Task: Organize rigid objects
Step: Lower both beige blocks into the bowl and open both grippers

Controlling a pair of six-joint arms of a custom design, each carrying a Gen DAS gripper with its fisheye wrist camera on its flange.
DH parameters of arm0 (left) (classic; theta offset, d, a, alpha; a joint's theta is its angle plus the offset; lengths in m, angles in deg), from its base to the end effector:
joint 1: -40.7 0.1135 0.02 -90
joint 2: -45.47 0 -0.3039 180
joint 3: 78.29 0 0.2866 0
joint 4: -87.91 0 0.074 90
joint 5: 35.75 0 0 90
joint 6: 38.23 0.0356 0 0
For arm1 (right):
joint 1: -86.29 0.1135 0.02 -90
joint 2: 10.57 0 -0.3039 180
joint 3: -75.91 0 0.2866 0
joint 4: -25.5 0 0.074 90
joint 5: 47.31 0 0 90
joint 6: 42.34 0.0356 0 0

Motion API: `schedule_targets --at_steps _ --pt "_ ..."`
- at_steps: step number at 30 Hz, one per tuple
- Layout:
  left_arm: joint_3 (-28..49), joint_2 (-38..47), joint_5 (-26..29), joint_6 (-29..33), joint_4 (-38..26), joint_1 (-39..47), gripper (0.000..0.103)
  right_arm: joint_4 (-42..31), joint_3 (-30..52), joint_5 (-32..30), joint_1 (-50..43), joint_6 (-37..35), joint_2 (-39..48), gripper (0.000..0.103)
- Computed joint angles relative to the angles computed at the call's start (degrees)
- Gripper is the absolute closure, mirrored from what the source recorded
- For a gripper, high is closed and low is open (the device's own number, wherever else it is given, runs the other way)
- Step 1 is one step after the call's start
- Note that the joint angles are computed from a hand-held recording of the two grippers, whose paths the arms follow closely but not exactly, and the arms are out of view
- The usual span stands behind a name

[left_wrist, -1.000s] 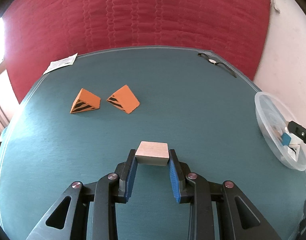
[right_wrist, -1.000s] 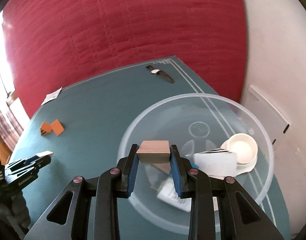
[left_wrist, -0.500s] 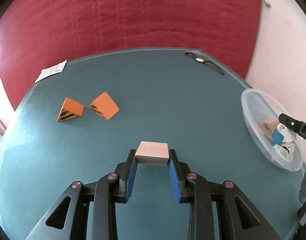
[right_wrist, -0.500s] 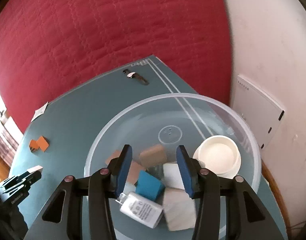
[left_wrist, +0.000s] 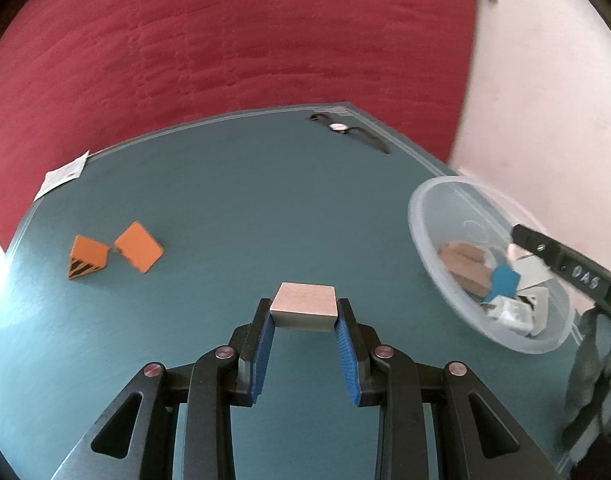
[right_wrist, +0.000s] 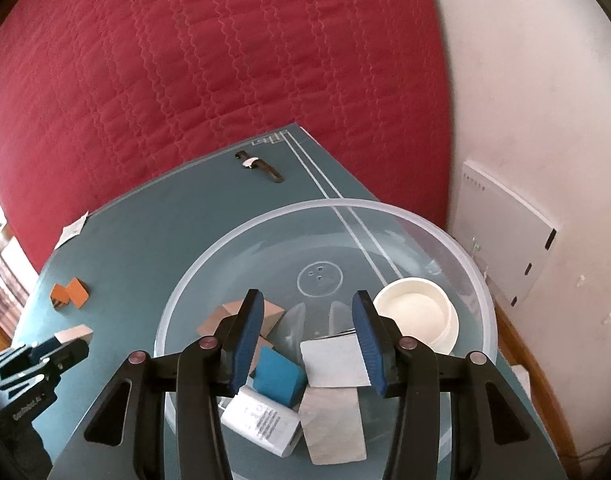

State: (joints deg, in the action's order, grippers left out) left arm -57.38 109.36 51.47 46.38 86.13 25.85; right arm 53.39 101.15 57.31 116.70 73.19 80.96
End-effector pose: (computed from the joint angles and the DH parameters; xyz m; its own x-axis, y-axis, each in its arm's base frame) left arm 0.1684 -0.0429 0.1139 -0.6985 0.0881 -0.7101 0.1578 0.9869 -0.0327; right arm 0.2015 0.1078 0.0875 -0.6210 0.1191 -0.7747 -0.0572 0.9789 0.1963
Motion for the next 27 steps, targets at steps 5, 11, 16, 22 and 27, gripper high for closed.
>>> schedule_targets --at_steps 5,11,16,22,27 --pt "1.45 1.16 -0.35 -1.67 -0.13 -4.39 0.071 0.75 -0.15 3.62 2.72 -0.70 0.53 0.053" --pt "2.96 2.48 -1.53 -3.24 0.84 -10.31 0.071 0.94 -0.60 5.70 2.81 -0.66 -0.21 0.052" --pt "4.53 5.55 -1.17 -4.20 2.59 -13.59 0.071 0.87 -0.84 5.73 1.59 0.34 -0.65 0.052" --pt "5.66 8.61 -0.51 -5.35 4.30 -16.45 0.071 1.93 -1.08 6.27 0.75 0.76 -0.37 0.052" --pt "5.50 10.07 0.63 -4.93 6.07 -18.20 0.068 2.84 -0.96 5.96 0.14 0.82 0.59 0.052"
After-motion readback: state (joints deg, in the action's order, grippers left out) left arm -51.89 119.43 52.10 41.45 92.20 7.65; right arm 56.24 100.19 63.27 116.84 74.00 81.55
